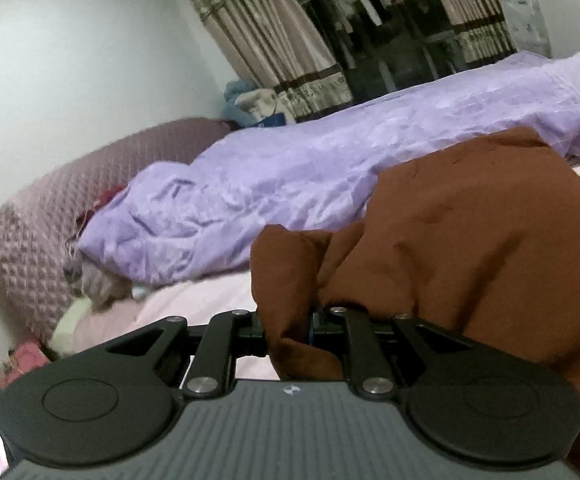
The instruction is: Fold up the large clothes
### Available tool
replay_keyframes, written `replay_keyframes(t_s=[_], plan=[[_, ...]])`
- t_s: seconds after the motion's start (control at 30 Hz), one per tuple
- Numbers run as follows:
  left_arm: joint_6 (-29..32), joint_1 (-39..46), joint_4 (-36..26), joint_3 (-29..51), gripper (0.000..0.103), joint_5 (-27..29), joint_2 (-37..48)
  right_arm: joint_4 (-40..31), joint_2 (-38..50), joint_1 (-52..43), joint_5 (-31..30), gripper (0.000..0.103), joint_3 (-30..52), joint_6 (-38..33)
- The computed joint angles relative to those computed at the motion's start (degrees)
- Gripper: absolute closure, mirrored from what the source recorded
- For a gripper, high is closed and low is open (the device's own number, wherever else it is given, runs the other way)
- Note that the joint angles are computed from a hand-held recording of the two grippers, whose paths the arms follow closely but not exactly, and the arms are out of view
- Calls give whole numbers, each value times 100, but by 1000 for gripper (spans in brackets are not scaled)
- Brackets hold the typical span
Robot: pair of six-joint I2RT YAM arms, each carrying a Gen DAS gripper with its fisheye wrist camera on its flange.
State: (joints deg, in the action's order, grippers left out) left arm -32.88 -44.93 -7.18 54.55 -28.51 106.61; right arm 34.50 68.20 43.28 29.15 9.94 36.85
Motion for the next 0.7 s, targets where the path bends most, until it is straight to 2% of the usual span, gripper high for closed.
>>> replay_keyframes(t_s=[0.1,0.13,0.17,0.2,0.23,0.33,0.4,0.47,0.6,0.7], plan=[[-17,17,39,-10,0,76,30,298,742,-52,-85,86,-84,95],[-34,27,24,14,0,95,47,736,1280,-119,-274,86,-155,9],[-43,35,-8,49,0,104,62,1392,1863,-53,-215,86,-254,-102],[-66,11,-97,101,0,52,98,1908,2291,148,55,86,-322,-234],[-58,-2,-79,81,0,51,81,2116,2430,284,248,86,-334,-253],[-104,-26,-151,48,0,16,3,1181,1848,270,208,85,-99,1],[-109,-53,-209,24,0,-37,-73,987,1422,290,211,87,-165,268],[-109,-53,-229,11,0,-69,-100,1018,855,487,451,87,-333,17],[-119,-19,-191,-5,0,-8,-71,242,-384,707,555,87,-286,-178],[-145,-11,-132,-31,0,44,-53,347,57,616,519,87,-232,-51]])
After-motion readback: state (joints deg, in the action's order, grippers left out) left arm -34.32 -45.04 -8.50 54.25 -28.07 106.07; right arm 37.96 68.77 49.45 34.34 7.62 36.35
